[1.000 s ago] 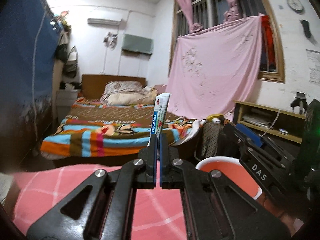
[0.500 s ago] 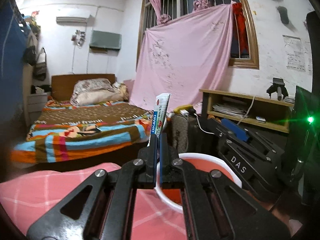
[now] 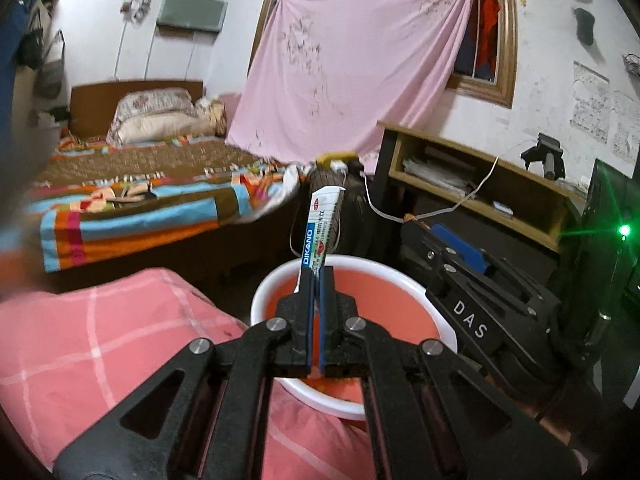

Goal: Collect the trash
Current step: 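Carry tube and scrap over the orange bucket and open both tools to drop them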

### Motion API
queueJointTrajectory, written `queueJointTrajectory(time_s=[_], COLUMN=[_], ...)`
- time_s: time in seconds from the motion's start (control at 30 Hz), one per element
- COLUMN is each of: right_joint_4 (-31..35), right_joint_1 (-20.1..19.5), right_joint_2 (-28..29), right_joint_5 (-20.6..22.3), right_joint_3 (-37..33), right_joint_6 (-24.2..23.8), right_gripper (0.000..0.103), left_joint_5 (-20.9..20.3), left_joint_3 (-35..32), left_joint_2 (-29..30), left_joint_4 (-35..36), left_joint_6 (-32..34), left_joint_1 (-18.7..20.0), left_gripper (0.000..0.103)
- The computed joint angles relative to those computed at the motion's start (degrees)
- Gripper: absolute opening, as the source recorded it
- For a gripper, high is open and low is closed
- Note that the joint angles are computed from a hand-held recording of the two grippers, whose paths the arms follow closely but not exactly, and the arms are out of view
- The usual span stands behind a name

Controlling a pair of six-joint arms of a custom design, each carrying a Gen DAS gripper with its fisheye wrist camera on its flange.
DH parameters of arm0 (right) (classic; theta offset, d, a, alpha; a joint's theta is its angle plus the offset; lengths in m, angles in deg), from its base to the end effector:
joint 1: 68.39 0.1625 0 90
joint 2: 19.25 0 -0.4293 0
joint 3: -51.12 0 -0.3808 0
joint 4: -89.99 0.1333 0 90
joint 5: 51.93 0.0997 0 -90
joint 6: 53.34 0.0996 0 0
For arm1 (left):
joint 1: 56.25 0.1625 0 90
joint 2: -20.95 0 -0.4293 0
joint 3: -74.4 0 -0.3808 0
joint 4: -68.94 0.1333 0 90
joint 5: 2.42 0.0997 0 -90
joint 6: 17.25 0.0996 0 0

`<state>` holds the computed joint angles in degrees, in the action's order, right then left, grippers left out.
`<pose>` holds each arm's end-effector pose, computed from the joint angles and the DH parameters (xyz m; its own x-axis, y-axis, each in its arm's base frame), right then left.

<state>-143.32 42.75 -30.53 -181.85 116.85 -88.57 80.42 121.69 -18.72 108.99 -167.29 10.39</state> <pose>0.3247 -0.6472 0.0348 -0.7692 0.2522 0.5872 -0.5520 0.2008 -0.8093 -0.1441 -0.7011 0.2459 -0.6716 0.6130 -0.4161 0.7255 0.4300 -0.5374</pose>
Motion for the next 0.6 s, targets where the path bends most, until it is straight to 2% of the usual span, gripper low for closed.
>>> queueJointTrajectory(time_s=[0.3,0.6], right_joint_4=[3.9,6.3], right_joint_1=[-0.6,-1.2], right_joint_2=[-1.1,-2.4], right_joint_5=[-2.4,-3.3], right_joint_3=[1.2,2.9], right_joint_6=[3.2,6.3], right_gripper=[0.028,0.028], left_joint_5=[-1.7,-3.0], left_joint_3=[-11.3,-15.5], left_joint_2=[7.6,10.8], left_joint_4=[12.2,16.2], left_joint_6=[-3.8,-5.2], left_joint_1=[0.3,-0.1], left_gripper=[0.0,0.0])
